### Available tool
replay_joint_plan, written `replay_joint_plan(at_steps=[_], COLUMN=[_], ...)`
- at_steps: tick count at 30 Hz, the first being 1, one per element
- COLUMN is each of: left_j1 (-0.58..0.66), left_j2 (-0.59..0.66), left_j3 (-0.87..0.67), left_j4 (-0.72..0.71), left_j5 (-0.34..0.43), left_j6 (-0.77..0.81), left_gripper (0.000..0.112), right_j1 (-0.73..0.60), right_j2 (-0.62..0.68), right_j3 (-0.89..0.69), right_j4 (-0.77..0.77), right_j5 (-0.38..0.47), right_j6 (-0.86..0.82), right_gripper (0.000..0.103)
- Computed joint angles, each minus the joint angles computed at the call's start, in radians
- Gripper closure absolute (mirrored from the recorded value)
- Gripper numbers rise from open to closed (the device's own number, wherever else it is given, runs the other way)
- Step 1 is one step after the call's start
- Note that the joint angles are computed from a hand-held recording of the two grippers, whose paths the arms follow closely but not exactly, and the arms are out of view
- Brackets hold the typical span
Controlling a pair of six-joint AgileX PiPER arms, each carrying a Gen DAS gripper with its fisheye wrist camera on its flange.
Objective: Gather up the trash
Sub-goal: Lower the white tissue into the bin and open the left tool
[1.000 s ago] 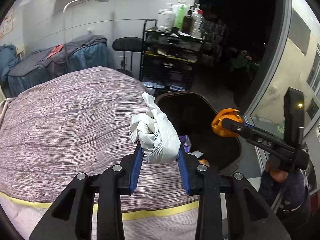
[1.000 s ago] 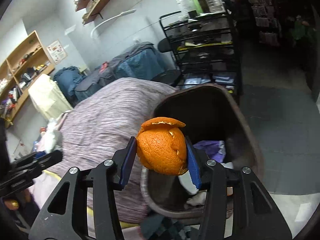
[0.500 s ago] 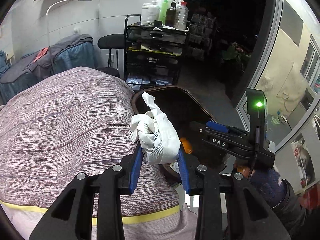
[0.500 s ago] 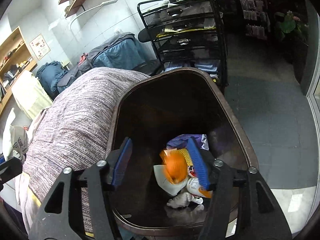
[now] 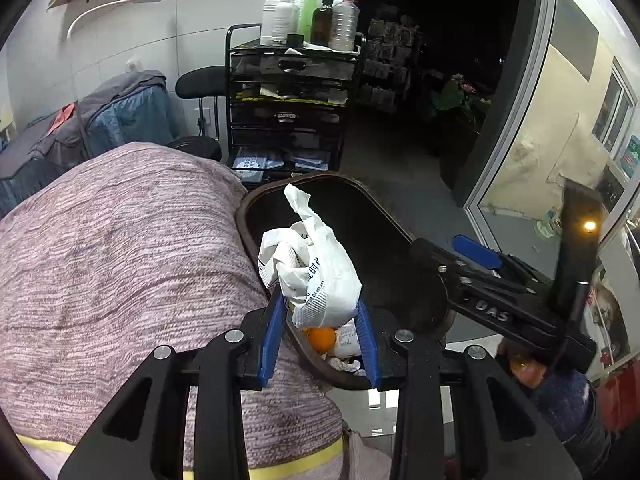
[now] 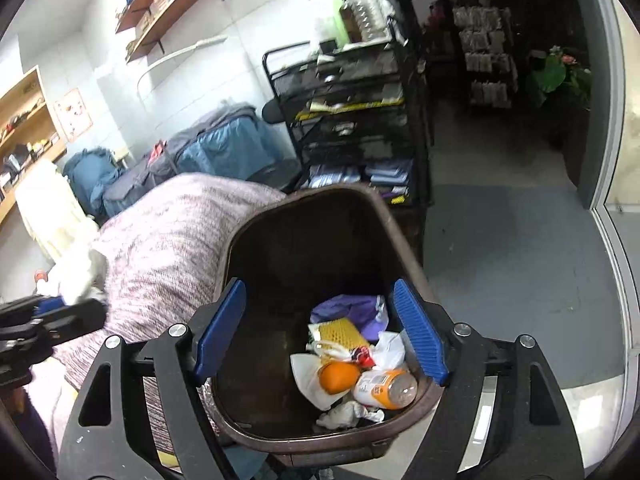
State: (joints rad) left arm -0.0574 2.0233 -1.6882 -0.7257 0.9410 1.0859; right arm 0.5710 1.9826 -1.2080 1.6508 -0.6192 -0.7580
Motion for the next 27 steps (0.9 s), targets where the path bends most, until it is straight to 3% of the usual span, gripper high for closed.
replay_joint_plan(at_steps=[5, 13, 19, 21, 27], left_j1=[-0.042, -0.117, -0.141, -0.147, -0.157], left_j2=[0.043, 0.113, 0.128, 0.117, 0.071], left_j3=[-0.062, -0.141, -0.132, -0.108, -0.016], left_j4=[0.039, 0.126, 0.143, 0.141, 0.102], left_j5=[0.015, -0.016, -0.053, -0.076, -0.167], left_j6=[-0.053, -0.113, -0.104, -0.085, 0.020], left_gripper=[0.079, 0.075, 0.049, 0.035, 0.017], right_j1=[0.024, 0.029, 0.030, 0.031, 0.035], right_j2=[-0.060, -0.120, -0.147, -0.152, -0.160], right_j3=[0.062, 0.144, 0.182, 0.190, 0.203], right_j4=[-0.032, -0.038, -0.043, -0.043, -0.058], right_j5=[-0.092, -0.136, -0.158, -0.167, -0.175], right_j6=[0.067, 0.134, 0.165, 0.172, 0.207], right_gripper=[0.025, 0.025, 0.021, 0.018, 0.014])
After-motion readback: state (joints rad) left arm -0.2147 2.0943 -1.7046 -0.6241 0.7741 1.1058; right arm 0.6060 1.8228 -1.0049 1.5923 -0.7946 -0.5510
